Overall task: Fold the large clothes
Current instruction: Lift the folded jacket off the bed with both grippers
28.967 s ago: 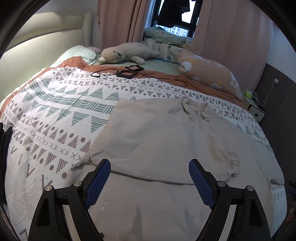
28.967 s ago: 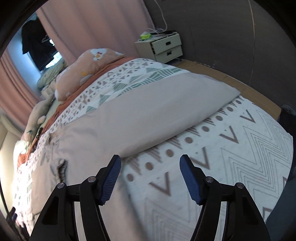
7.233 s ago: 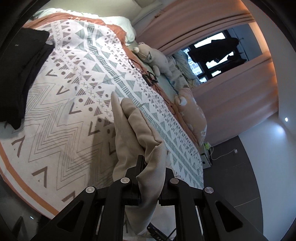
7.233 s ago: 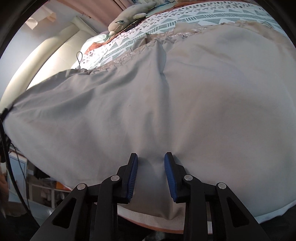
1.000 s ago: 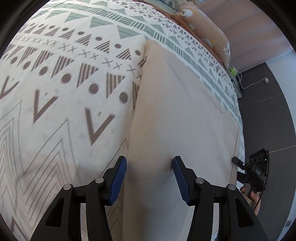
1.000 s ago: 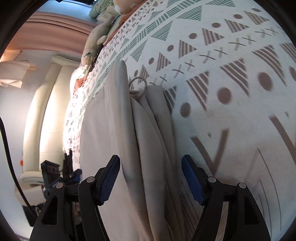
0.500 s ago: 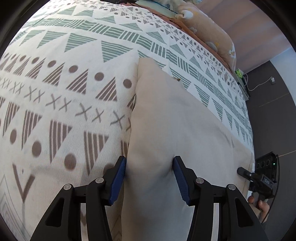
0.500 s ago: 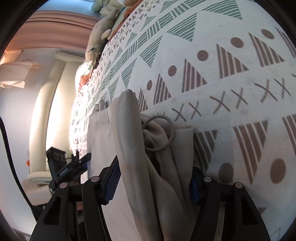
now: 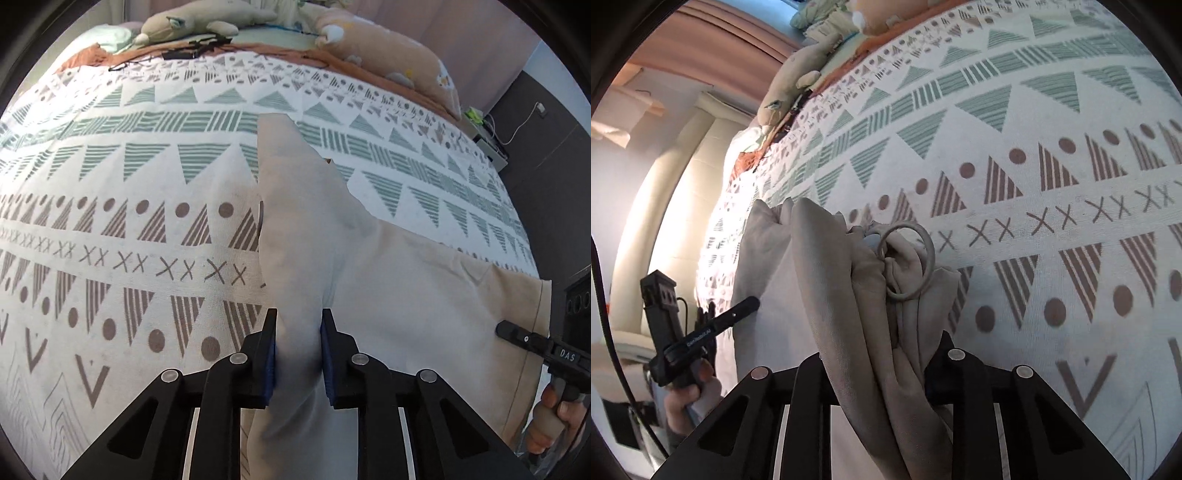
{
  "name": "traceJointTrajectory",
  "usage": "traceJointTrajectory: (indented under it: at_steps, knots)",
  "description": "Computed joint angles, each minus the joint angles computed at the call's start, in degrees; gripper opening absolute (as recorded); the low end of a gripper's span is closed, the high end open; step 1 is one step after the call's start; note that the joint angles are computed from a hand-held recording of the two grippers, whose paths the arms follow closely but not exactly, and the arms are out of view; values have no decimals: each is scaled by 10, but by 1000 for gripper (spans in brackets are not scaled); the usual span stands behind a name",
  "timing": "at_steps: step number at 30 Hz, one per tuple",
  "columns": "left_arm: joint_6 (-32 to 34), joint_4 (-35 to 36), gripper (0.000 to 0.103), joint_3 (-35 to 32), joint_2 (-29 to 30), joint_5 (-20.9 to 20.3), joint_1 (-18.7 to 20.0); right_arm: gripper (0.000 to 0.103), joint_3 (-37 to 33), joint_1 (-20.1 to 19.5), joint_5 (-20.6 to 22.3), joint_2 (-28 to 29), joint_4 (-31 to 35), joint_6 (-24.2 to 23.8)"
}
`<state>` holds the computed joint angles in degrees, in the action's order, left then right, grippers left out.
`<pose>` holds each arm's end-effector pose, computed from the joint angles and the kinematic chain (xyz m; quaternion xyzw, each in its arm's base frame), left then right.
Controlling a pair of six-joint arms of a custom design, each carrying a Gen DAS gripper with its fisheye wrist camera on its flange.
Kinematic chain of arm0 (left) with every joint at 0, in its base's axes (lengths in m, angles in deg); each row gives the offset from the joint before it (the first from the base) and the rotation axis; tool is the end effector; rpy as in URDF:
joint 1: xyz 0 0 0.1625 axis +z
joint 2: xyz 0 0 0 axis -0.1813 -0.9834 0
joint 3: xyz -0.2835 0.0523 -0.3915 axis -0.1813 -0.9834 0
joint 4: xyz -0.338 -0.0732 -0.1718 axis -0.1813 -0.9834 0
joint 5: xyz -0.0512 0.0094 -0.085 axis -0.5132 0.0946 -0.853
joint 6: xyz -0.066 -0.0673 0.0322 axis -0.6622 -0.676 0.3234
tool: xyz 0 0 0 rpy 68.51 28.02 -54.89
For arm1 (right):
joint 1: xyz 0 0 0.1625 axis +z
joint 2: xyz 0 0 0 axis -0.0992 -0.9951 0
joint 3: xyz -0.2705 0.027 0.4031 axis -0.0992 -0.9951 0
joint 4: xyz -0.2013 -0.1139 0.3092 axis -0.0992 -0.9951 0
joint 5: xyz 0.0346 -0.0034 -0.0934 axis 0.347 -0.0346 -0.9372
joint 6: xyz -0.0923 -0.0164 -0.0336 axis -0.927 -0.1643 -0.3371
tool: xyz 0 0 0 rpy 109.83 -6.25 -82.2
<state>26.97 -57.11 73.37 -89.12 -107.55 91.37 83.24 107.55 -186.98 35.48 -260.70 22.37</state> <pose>0.0294 -0.8850 0.3005 0.2468 0.9445 -0.1003 0.1921 0.2522 -0.7328 -0.0080 -0.1476 -0.9348 0.3098 0.0919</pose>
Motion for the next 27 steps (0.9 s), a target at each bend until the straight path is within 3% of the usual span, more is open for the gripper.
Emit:
traceJointTrajectory:
  at_steps: [13,20,27]
  knots:
    - [21,-98,20,153,-121,-45,-35,22,65,85,-96,-24,-105,-1]
    - [22,-125,18,213,-177,-71,-50,21,77,133,-173,-25,-141,-11]
    - [16,-142,17,274,-229,-101,-79,21,130,169,-215,-54,-210,-20]
